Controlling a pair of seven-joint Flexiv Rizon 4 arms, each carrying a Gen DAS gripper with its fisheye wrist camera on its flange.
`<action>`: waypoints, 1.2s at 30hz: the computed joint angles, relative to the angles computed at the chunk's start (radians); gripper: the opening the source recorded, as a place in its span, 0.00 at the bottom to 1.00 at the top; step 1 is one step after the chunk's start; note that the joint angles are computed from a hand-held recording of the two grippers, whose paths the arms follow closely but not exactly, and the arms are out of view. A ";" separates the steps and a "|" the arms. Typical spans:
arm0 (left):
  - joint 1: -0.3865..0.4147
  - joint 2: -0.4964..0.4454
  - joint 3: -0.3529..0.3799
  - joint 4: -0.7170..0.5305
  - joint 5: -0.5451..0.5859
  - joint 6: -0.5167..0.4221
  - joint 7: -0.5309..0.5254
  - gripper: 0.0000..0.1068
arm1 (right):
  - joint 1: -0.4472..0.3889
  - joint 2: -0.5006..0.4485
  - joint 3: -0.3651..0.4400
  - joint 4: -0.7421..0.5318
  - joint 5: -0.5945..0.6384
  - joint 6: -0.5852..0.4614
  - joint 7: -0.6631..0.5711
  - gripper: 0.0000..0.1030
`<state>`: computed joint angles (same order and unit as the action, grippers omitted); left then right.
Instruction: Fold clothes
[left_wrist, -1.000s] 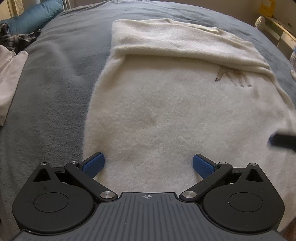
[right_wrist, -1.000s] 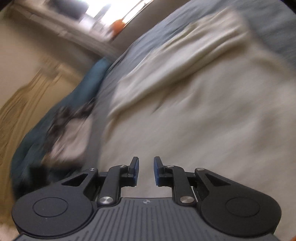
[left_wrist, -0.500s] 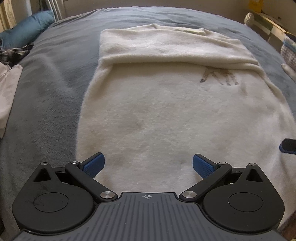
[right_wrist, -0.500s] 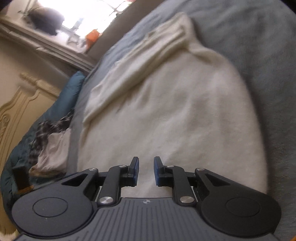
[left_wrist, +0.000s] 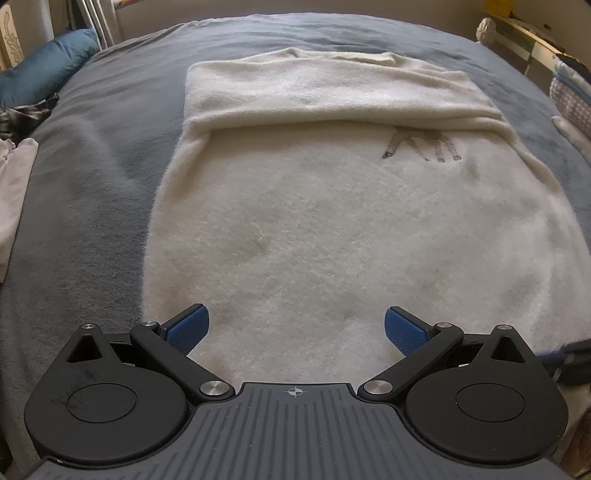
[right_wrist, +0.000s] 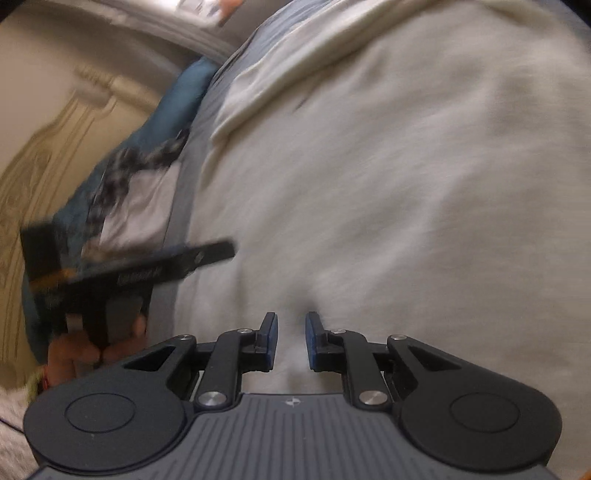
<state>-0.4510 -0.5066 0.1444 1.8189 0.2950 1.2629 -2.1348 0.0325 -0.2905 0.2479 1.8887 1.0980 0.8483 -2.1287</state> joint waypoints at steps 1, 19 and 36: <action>0.001 0.000 -0.001 0.001 -0.001 0.001 0.001 0.96 | 0.002 0.005 -0.005 0.007 0.003 0.028 0.009 0.15; 0.007 0.007 -0.018 0.007 -0.008 -0.019 0.017 0.96 | 0.017 0.012 0.007 0.031 0.021 0.025 -0.031 0.17; 0.007 0.005 -0.034 0.006 -0.025 -0.048 0.039 0.96 | -0.033 0.149 -0.071 0.174 0.132 0.125 -0.010 0.18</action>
